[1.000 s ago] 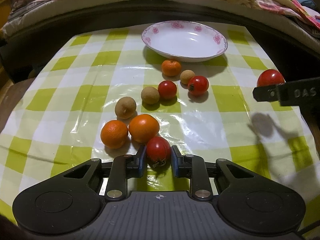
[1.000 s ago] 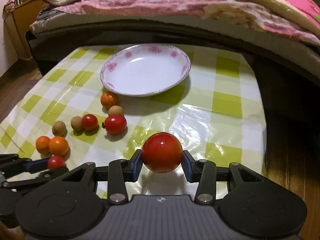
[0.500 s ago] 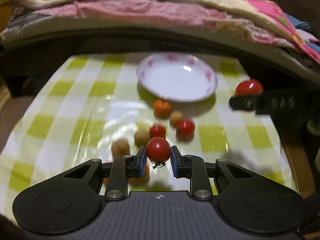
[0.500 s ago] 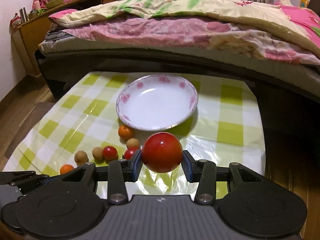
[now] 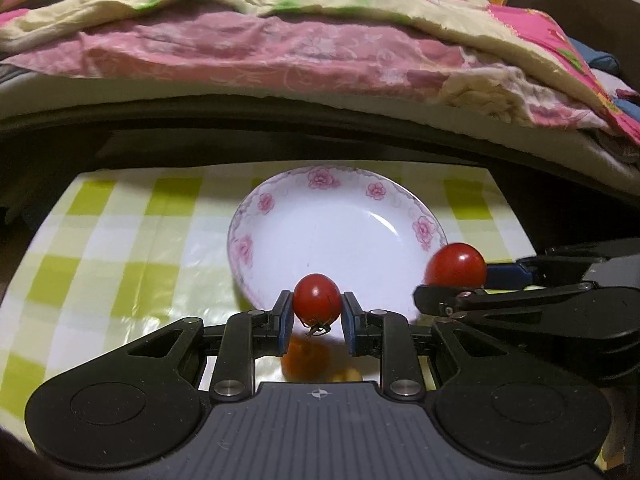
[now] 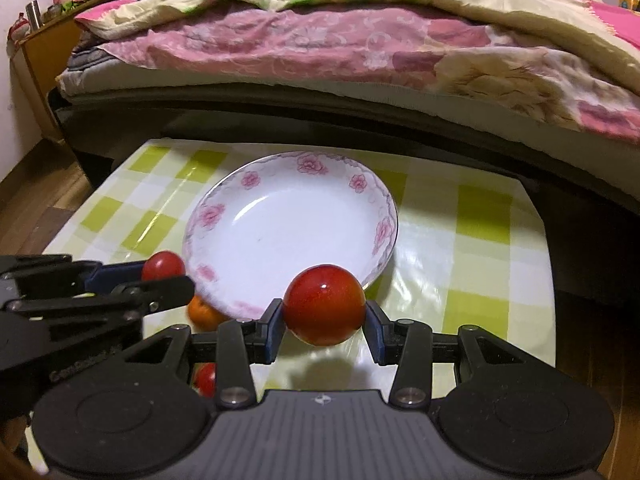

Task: Organize fruits
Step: 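Carry both tomatoes in left and right grippers over the white flowered plate, then open left gripper over the plate while right gripper releases its tomato there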

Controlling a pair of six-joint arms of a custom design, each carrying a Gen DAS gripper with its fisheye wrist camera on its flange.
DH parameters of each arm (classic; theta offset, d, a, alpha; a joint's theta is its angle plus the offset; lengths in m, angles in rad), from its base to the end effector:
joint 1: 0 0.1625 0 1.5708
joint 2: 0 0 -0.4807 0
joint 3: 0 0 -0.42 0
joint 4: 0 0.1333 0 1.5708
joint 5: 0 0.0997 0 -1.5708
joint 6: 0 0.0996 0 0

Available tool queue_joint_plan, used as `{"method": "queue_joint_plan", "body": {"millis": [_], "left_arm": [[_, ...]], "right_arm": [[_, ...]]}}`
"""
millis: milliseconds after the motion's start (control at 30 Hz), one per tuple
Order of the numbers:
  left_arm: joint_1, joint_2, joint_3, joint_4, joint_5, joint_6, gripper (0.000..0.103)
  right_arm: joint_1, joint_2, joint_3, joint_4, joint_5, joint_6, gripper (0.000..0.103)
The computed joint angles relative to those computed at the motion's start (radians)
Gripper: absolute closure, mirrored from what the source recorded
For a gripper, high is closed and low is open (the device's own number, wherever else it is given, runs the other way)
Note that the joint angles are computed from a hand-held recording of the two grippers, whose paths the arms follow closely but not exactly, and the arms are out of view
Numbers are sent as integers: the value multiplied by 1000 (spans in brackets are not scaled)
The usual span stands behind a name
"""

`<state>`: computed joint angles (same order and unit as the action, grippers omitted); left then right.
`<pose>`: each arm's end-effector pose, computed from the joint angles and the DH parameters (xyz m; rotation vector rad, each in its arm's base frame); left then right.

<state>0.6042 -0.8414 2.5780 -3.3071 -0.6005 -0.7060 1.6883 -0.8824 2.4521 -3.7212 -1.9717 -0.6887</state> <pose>-0.1662 -0.3766 0.0503 0.3034 2.3137 -0.9127 0.1453 -0.4254 0.0918 0.8547 -2.3975 0.5829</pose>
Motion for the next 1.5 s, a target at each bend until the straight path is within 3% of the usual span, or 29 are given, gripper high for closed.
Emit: {"method": "queue_joint_plan", "body": {"millis": [267,633,900,1067,1500], "left_arm": [[64,25,-21,-66,-15,86,71],[69,41,-26,-61,13,100,71],[67,27,-25,-39,20,74,64],[62,11,-21,-9,40,34,47],[24,-23,6,4,71,-3,44]], "right_arm": [[-3,62,-58,-24,-8,-72,59],[-5,100,-63,-78,2,-188,59],[-10,99,-64,-77,15,-186,58],[-7,97,-63,-95,20,-190,58],[-1,84,-47,-122,55,-173,57]]}}
